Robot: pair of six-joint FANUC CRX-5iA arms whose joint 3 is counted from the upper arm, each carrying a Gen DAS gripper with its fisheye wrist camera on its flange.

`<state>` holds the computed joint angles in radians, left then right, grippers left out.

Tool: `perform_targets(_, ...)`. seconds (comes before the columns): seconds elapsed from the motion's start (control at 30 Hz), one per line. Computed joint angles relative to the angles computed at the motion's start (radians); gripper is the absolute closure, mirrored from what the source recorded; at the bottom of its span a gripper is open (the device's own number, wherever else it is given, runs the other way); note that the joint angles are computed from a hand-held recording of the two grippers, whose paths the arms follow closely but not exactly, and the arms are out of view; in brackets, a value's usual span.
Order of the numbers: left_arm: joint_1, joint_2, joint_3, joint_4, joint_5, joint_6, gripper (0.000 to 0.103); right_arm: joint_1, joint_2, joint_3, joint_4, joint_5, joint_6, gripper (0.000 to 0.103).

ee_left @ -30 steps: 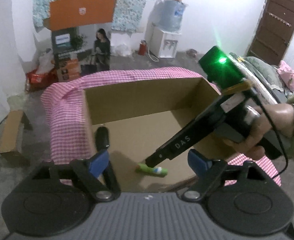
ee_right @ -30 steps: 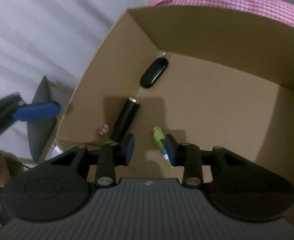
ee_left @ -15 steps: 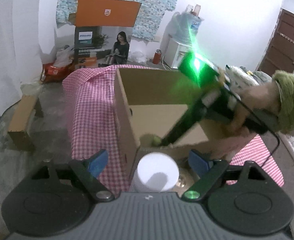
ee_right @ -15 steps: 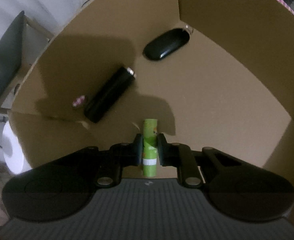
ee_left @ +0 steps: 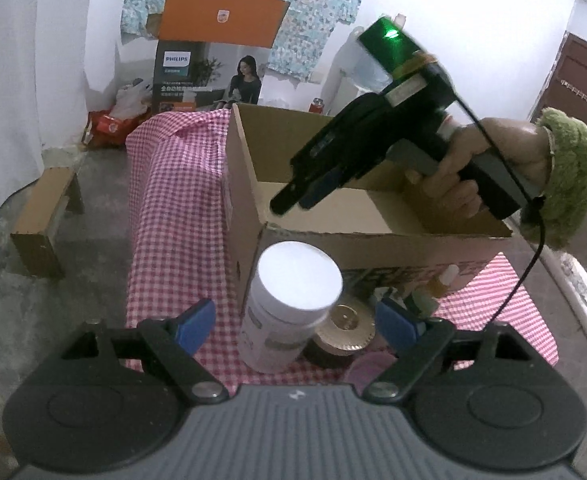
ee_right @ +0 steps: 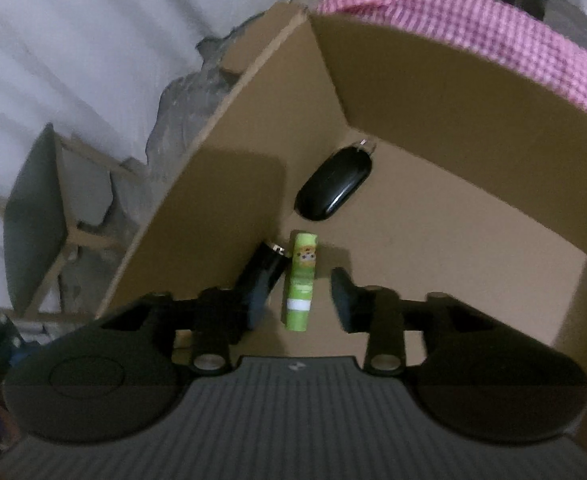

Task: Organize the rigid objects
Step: 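Regrasp the lying glue stick with the right gripper and stand it upright, then withdraw the right gripper from the box toward the pink plastic lid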

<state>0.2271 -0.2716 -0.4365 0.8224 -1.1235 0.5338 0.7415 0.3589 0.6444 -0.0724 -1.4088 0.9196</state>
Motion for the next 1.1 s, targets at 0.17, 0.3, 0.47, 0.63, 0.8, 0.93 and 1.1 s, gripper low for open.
perform_targets(0.17,0.037,-0.073,-0.073,0.066,0.006,-0.049,0.015,0.054,-0.153,-0.162,0.132,0.131,-0.067,0.052)
perform_targets(0.3,0.068,-0.149,-0.14,0.128,0.046,-0.075,0.015,0.187,-0.338,-0.38,0.384,0.212,-0.208,0.036)
perform_targets(0.47,0.1,-0.196,-0.166,0.137,0.003,-0.076,0.014,0.408,-0.547,-0.625,0.682,0.204,-0.482,0.013)
perform_targets(0.63,0.103,-0.232,-0.189,0.124,-0.052,-0.117,0.01,0.664,-0.66,-0.785,0.861,0.053,-0.748,0.001)
perform_targets(0.8,0.074,-0.272,-0.228,0.095,-0.08,-0.152,0.002,0.853,-0.617,-0.841,0.924,-0.182,-0.947,0.001)
perform_targets(0.93,0.042,-0.289,-0.252,0.059,-0.081,-0.151,0.002,0.907,-0.519,-0.844,0.925,-0.355,-0.995,0.001)
perform_targets(1.1,-0.014,-0.282,-0.263,0.012,-0.029,-0.111,0.001,0.969,-0.582,-0.967,0.986,-0.287,-1.176,0.001)
